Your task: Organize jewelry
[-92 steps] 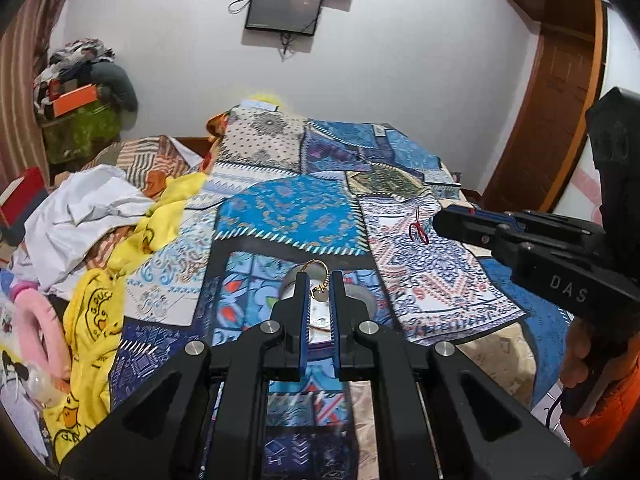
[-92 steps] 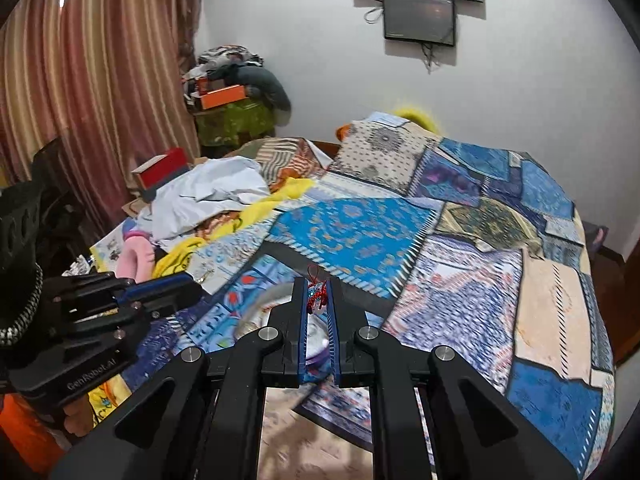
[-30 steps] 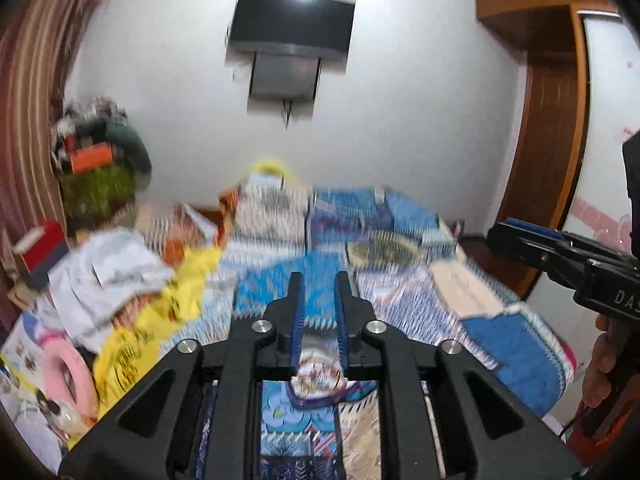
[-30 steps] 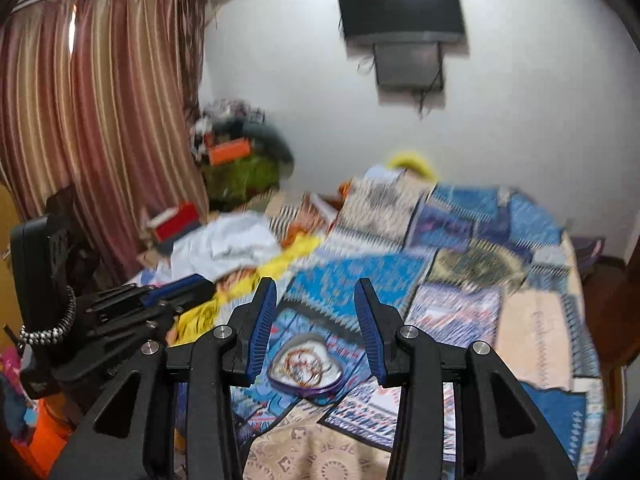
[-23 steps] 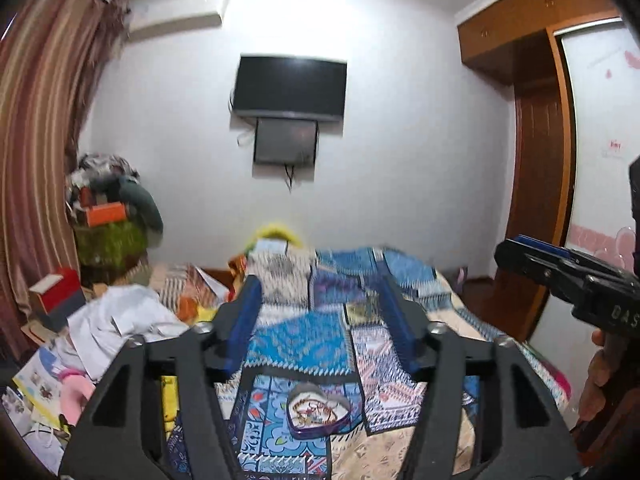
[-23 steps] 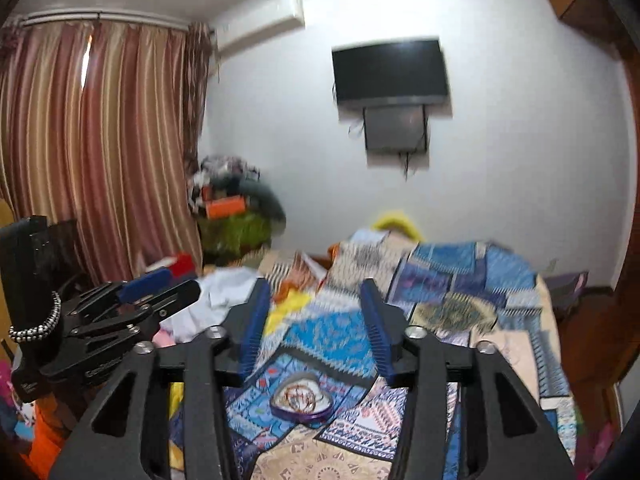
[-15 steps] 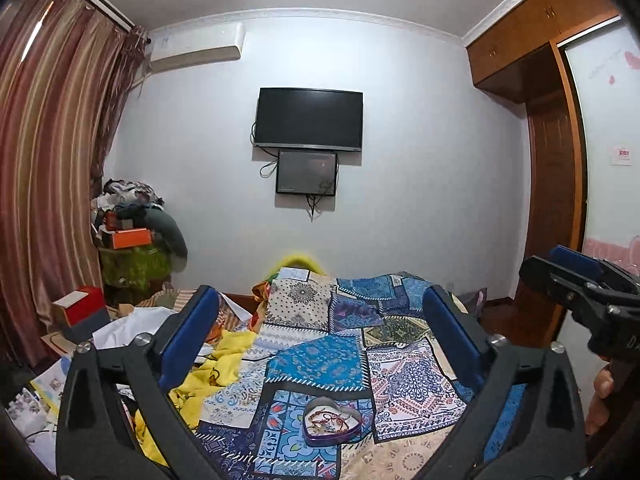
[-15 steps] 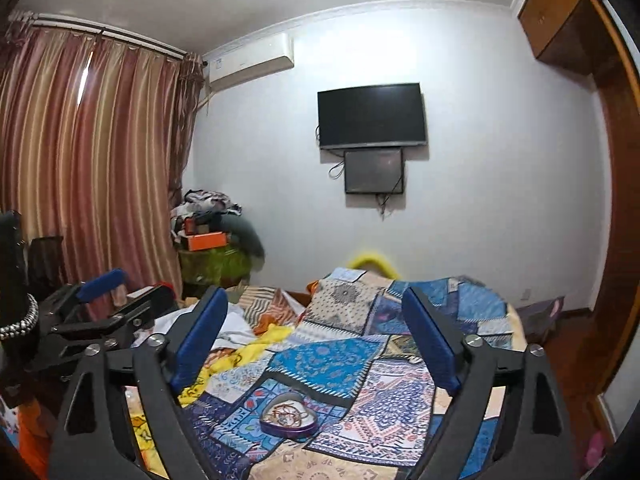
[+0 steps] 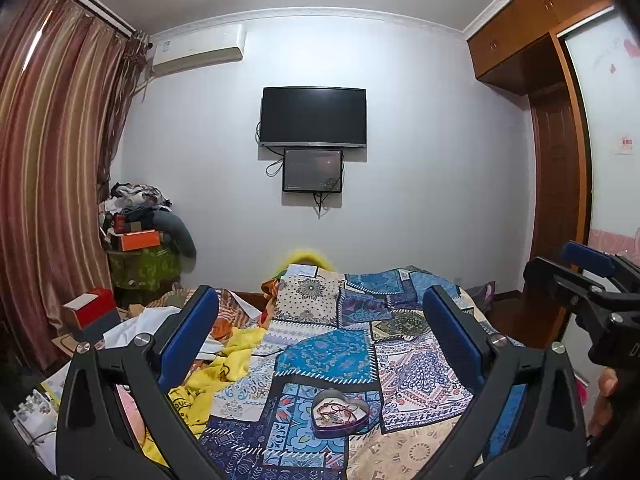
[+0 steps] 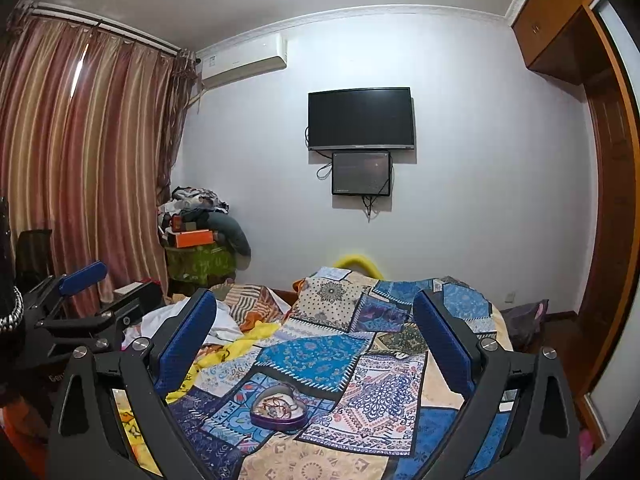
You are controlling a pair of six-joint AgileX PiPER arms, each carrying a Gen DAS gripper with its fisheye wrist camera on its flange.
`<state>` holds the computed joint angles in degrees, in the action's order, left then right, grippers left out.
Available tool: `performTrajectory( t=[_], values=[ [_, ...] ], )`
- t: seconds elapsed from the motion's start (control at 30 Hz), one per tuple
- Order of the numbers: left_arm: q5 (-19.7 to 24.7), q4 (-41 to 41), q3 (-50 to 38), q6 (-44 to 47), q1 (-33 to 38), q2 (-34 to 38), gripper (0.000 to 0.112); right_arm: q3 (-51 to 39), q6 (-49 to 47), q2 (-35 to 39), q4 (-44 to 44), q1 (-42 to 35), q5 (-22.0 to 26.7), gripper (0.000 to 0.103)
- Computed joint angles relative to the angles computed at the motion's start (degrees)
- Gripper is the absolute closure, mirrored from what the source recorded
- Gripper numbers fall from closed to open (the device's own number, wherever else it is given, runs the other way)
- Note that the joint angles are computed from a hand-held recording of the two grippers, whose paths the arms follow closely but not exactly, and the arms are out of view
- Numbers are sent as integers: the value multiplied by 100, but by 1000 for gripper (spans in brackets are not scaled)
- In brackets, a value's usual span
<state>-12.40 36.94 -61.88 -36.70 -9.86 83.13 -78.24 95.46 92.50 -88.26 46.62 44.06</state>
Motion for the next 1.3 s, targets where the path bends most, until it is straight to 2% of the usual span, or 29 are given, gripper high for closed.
performTrajectory(
  t=[0.17,0.53,1.3],
  values=[
    [35,-343,25,379,-71,21,10,108,69,-49,9,-32,-62,5],
    [100,185,-35,-262,-46,87,10,89,-138,-78,272,-29,-57,5],
    [2,215,-39,-332,38,245,10,-4,-390,-72,546,-88,-139,5]
  ],
)
